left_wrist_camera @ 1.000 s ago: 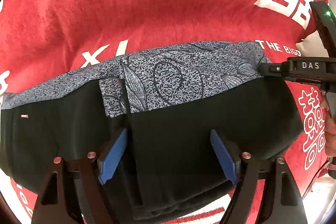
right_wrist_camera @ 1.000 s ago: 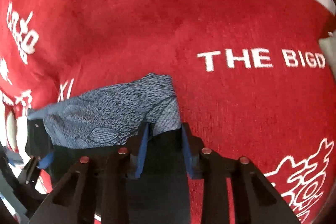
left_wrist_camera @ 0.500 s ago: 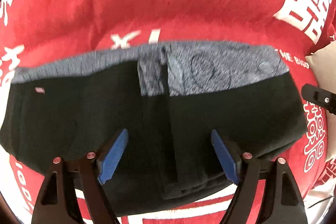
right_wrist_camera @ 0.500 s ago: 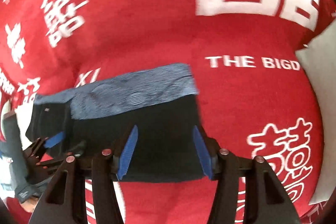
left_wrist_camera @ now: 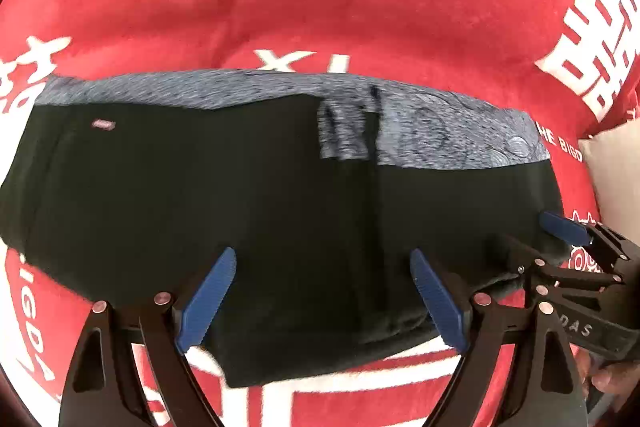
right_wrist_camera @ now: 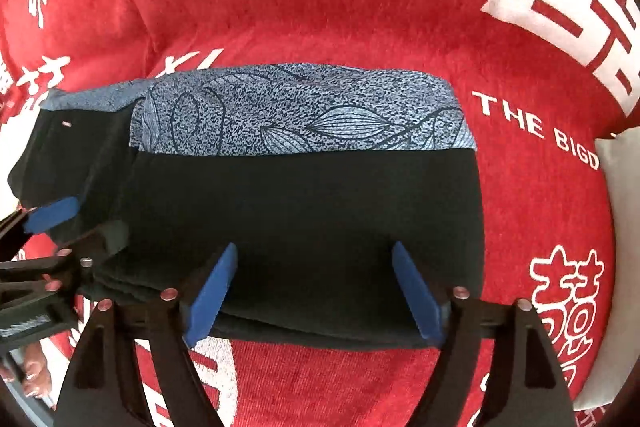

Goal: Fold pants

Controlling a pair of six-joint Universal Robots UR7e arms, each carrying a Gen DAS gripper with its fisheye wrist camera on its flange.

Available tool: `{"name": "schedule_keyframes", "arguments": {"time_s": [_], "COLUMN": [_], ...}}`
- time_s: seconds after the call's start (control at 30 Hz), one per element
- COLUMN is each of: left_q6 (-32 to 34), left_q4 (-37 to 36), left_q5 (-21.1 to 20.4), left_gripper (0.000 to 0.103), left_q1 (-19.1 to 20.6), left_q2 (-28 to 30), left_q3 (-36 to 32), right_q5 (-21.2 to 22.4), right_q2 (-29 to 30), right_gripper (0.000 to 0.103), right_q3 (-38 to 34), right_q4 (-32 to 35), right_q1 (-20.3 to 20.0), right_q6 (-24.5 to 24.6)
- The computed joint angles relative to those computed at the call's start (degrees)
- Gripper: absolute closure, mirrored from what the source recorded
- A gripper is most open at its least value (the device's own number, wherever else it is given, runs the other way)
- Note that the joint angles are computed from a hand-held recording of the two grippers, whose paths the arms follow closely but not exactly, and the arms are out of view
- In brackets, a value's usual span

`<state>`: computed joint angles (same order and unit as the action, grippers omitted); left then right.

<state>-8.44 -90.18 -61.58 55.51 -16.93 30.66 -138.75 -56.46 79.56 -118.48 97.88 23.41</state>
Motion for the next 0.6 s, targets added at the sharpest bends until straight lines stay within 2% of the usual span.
{"name": "schedule_keyframes", "arguments": {"time_s": [0.23,0.4,0.47,0.57,0.6], "left_q6": [-2.92,-5.22,-5.78,-6.33,-6.56], "left_q4": [-0.24,-1.19,-1.58,-1.97,-2.17], "left_q5": [1.23,2.4,2.85,3.33,3.43], "left_gripper": [0.013,0.013,0.013,0.013,0.013], "left_q1": [1.26,2.15,2.47,3.02,3.25], "left_q2": [-2.85,-4.81,-5.64,-6.37,-6.6], "left_q3": [2.05,3.61,4.2,4.51,4.58], "right_q5": [-0.5,3.08,3.64,6.51,7.96], "right_q2": [2.15,4.45,6.03,8.09,8.81], "right_gripper": [0.02,0.02,0.024,0.048,0.061], "right_q3": [-3.6,-5.73,-6.7,-8.99,-10.02], "right_q4": [4.96,2.58,-0.02,-1.5,-0.91], "right_q1": [0.56,1.69,2.32,2.32,2.01], "right_q6": [2.7,-0.45,-2.86,-4.79,-4.79]}}
